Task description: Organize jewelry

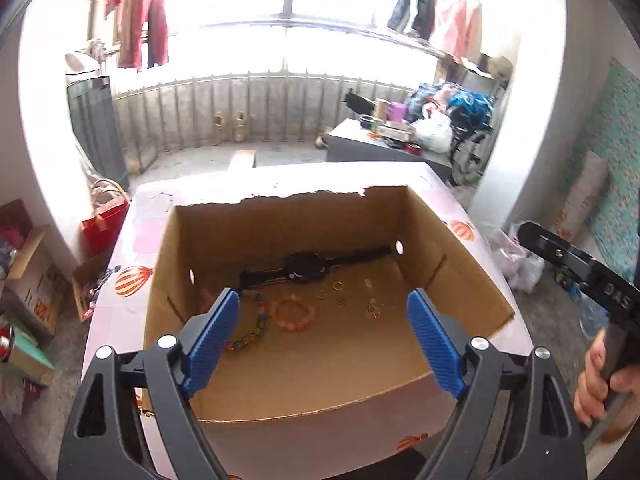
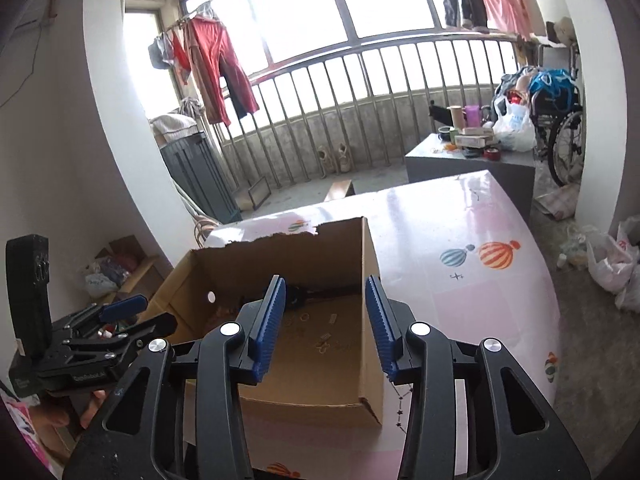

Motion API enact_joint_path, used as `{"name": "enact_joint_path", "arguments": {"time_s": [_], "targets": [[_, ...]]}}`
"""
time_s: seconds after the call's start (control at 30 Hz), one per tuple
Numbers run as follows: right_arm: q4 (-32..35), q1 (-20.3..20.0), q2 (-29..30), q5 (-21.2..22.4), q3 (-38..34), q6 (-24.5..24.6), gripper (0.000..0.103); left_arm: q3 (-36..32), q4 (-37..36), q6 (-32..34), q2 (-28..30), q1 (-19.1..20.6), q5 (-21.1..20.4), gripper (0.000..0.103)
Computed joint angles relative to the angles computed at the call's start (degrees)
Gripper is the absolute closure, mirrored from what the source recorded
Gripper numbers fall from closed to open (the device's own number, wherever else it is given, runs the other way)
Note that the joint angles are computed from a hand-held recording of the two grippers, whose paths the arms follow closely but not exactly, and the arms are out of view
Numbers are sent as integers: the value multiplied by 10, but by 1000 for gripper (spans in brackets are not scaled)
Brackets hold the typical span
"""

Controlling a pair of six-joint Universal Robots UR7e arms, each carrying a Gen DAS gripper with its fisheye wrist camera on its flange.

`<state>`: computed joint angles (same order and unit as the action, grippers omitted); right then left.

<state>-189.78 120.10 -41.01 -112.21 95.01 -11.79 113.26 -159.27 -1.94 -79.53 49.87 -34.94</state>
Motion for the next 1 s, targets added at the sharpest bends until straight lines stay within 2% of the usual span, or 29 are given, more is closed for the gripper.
{"name": "enact_joint_path", "arguments": {"time_s": [0.07, 0.1, 0.13, 0.2, 0.27, 0.33, 0.43, 0.5, 0.63, 0.73, 0.83, 1.0], "targets": [[-14, 8, 9, 2, -11, 8, 63, 13, -70, 4, 25, -14, 78, 11], [-3, 11, 9, 2, -16, -7, 62, 15, -90, 0, 38, -19, 112, 8], [-2, 16, 10, -7, -18, -27, 61, 17, -94, -12, 45, -21, 131, 7], [-27, 25, 21, -45, -21, -52, 51, 15, -85, -17, 53, -21, 150, 7], [-21, 25, 19, -49, -11, -74, 47, 20, -82, -7, 55, -24, 174, 6], [-8, 23, 17, -58, 0, -89, 47, 35, -40, -58, 39, -28, 201, 6], [-13, 27, 29, -109, -5, -103, 47, 41, -6, -92, 27, -28, 200, 6], [-24, 24, 29, -102, -2, -112, 40, 49, -14, -92, 21, -32, 191, 6], [-4, 23, 22, -90, 5, -92, 36, 60, 12, -107, 16, -38, 186, 6], [-3, 30, 27, -103, 5, -96, 32, 58, 46, -132, 13, -37, 180, 6], [8, 28, 27, -95, 7, -94, 27, 60, 54, -138, 12, -35, 176, 6], [22, 26, 32, -107, 9, -91, 25, 56, 109, -185, 4, -24, 163, 6]]}}
